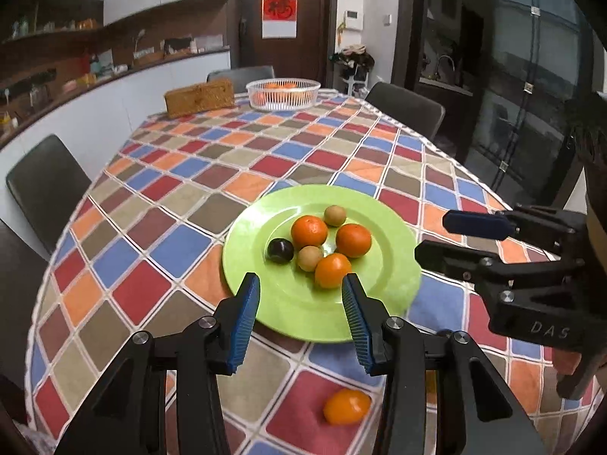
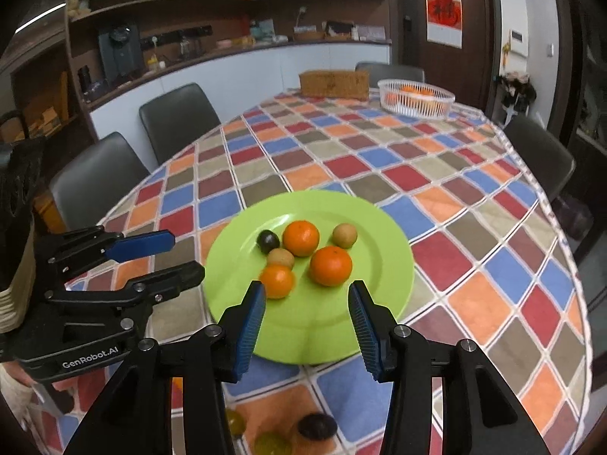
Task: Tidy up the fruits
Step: 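Move both open tools back toward the remaining plums and tangerine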
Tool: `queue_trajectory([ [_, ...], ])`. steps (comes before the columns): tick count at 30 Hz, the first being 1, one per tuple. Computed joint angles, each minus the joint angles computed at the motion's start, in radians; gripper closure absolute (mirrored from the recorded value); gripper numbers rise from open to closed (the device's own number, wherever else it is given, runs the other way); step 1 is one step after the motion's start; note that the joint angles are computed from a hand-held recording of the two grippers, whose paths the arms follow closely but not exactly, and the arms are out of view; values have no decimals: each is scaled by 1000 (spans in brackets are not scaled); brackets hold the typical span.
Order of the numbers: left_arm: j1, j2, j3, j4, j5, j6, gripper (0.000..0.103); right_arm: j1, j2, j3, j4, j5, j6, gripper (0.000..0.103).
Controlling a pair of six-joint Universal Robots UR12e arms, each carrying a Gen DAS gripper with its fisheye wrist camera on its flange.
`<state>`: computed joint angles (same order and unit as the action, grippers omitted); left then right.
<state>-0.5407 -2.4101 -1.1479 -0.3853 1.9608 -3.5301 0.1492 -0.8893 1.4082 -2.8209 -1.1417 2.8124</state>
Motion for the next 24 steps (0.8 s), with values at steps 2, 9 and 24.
queue_trajectory([
  [2,-11,11,-15,23,19,9,59,-4,-18,30,-40,7,-7,57],
  [9,-55,43,-62,100,87,48,56,-27,-85,139,-169,57,-4,57],
  [24,-123,65,-118,193,176,132,45,-56,-178,311,-311,97,-74,57],
])
